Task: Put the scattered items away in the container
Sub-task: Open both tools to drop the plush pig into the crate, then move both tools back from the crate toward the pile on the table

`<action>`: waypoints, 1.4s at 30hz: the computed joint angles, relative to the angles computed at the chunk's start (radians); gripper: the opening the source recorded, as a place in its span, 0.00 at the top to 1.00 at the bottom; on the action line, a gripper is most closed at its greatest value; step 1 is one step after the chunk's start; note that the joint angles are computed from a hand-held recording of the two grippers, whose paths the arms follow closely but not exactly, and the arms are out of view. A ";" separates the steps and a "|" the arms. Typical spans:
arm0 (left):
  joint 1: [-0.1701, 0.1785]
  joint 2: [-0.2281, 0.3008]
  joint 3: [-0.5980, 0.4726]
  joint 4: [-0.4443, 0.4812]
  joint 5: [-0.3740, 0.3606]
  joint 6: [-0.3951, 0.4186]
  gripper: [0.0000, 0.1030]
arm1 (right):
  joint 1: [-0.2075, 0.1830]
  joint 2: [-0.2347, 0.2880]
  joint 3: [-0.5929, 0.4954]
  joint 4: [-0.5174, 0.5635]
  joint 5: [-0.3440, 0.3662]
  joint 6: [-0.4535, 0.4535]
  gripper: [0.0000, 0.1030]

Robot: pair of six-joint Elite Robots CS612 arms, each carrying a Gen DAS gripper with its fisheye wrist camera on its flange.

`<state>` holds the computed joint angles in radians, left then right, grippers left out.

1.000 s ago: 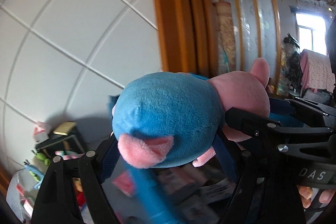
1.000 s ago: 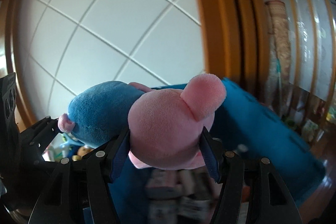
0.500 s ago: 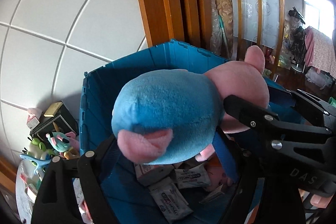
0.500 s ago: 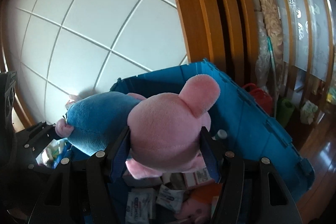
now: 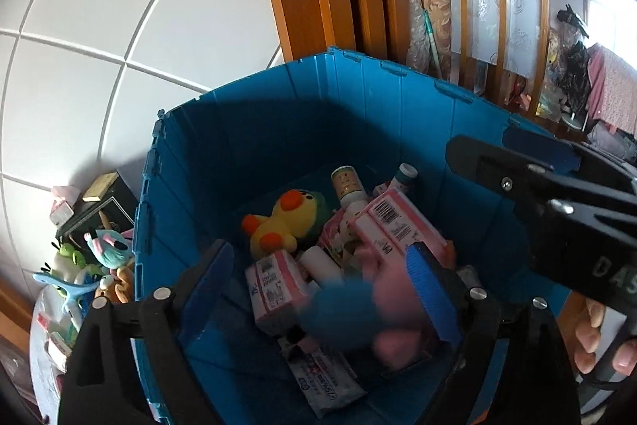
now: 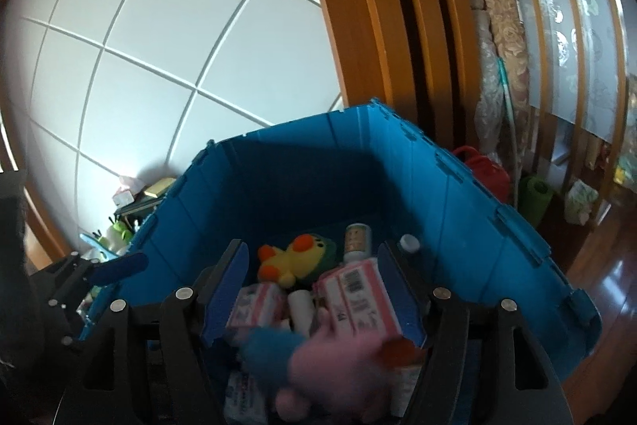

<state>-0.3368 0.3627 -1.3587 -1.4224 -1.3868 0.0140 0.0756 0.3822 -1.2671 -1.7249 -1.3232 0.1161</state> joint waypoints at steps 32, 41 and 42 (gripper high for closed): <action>0.110 0.137 -0.348 0.018 0.249 -0.280 0.01 | 0.094 -0.004 -0.026 -0.031 0.257 -0.054 0.18; 0.220 0.198 -0.480 0.140 0.386 -0.438 0.01 | 0.195 -0.022 0.038 -0.151 0.363 -0.066 0.14; 0.237 0.204 -0.489 0.154 0.383 -0.448 0.01 | 0.206 -0.024 0.043 -0.145 0.361 -0.069 0.14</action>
